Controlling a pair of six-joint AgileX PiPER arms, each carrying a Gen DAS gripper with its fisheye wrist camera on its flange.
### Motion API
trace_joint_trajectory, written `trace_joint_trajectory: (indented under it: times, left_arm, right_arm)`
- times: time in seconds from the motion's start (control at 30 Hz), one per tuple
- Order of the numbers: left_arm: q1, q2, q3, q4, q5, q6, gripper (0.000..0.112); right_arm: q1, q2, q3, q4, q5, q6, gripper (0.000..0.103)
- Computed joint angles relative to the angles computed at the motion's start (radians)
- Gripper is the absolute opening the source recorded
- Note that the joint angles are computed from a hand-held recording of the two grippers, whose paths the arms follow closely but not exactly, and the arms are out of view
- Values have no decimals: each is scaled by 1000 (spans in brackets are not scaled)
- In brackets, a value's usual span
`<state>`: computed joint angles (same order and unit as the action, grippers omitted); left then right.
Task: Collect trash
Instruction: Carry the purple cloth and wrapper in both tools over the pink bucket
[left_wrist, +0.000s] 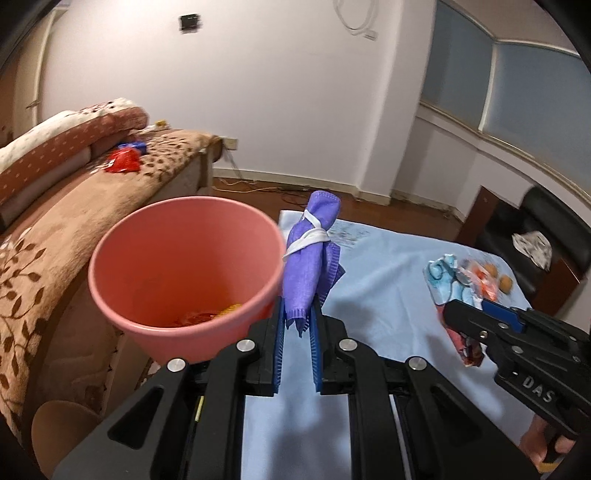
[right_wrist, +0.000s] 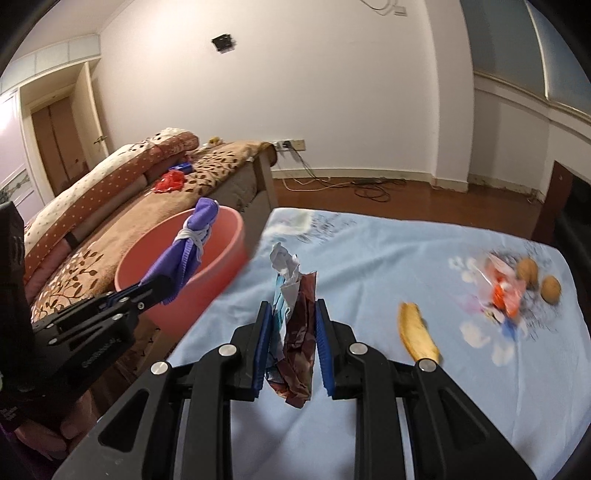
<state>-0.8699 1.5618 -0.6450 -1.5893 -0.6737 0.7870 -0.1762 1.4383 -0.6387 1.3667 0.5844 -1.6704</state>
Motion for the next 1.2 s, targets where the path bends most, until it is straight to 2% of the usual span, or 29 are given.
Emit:
trace_joint_trajectory:
  times: [0.27, 0.47, 0.87, 1.2]
  left_arm:
    - [61, -18, 33, -19, -14, -49, 12]
    - [109, -28, 69, 22, -17, -118, 12]
    - [288, -80, 172, 254, 70, -336, 12]
    - [345, -78, 221, 333, 16, -385, 12]
  right_arm:
    - [119, 3, -40, -2, -49, 49, 23]
    - [205, 16, -80, -14, -93, 91, 23]
    - [407, 64, -156, -52, -207, 182, 23]
    - [536, 143, -225, -84, -272, 254, 23]
